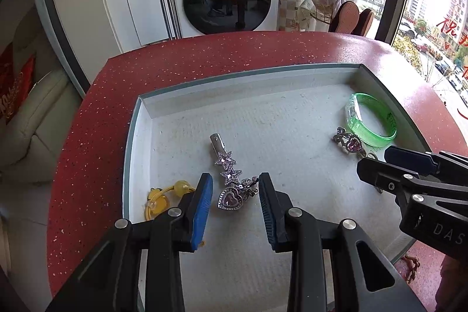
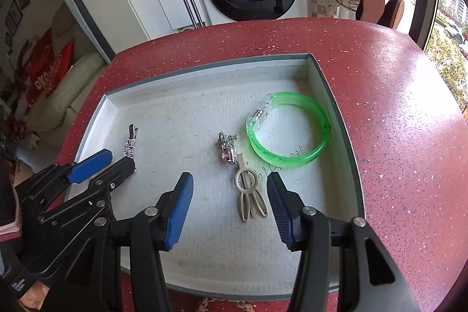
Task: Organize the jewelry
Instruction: 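Carry the heart pendant and cream clip into the grey tray and release both, then lift both open tools from the tray toward the remaining bracelets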
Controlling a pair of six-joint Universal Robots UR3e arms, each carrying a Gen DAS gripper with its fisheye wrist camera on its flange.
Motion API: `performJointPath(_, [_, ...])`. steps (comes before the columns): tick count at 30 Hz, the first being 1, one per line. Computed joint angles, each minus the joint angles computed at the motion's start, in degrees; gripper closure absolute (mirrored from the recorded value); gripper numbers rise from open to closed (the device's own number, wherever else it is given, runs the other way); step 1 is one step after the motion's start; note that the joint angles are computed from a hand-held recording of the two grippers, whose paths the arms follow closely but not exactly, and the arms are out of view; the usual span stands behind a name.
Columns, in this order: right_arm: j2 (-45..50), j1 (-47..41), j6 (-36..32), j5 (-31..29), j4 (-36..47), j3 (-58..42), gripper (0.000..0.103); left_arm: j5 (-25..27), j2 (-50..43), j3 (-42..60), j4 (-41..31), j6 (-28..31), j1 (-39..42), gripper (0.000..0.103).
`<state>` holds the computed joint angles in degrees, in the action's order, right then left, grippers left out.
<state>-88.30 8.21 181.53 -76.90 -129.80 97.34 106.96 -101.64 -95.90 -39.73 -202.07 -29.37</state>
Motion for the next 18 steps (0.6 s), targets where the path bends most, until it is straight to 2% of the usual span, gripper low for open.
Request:
performJointPath(6, [-3.15, -1.88, 1.05, 2.85, 0.65, 2.06, 0.037, 0.84, 1.13, -0.28, 0.35, -0.97, -0.86, 0.052])
performJointPath(7, [-3.58, -1.98, 0.98, 2.98, 0.92, 2.29, 0.036, 0.67, 1.41, -0.31, 0.16, -1.26, -0.79, 0.046])
performJointPath(8, [-3.87, -2.19, 0.79, 3.16, 1.2, 2.44, 0.036, 0.88, 1.81, -0.57, 0.12, -1.62, -0.93, 0.026])
performJointPath(9, [-4.37, -2.33, 0.74, 3.44, 1.42, 2.75, 0.036, 1.87, 2.1, -0.96, 0.81, -1.9, -1.34, 0.019])
performJointPath(10, [-4.86, -2.46, 0.69, 3.77, 1.54, 3.09, 0.036, 3.24, 2.4, -1.55, 2.04, -1.93, -1.93, 0.017])
performJointPath(14, [-6.72, -2.82, 0.71, 4.18, 2.01, 4.29, 0.036, 3.47, 3.29, -1.19, 1.18, -0.85, -2.39, 0.017])
performJointPath(18, [-8.31, -3.06, 0.27, 4.25, 2.82, 4.78, 0.036, 3.26, 5.14, -2.28, 0.8, -2.21, -2.24, 0.017])
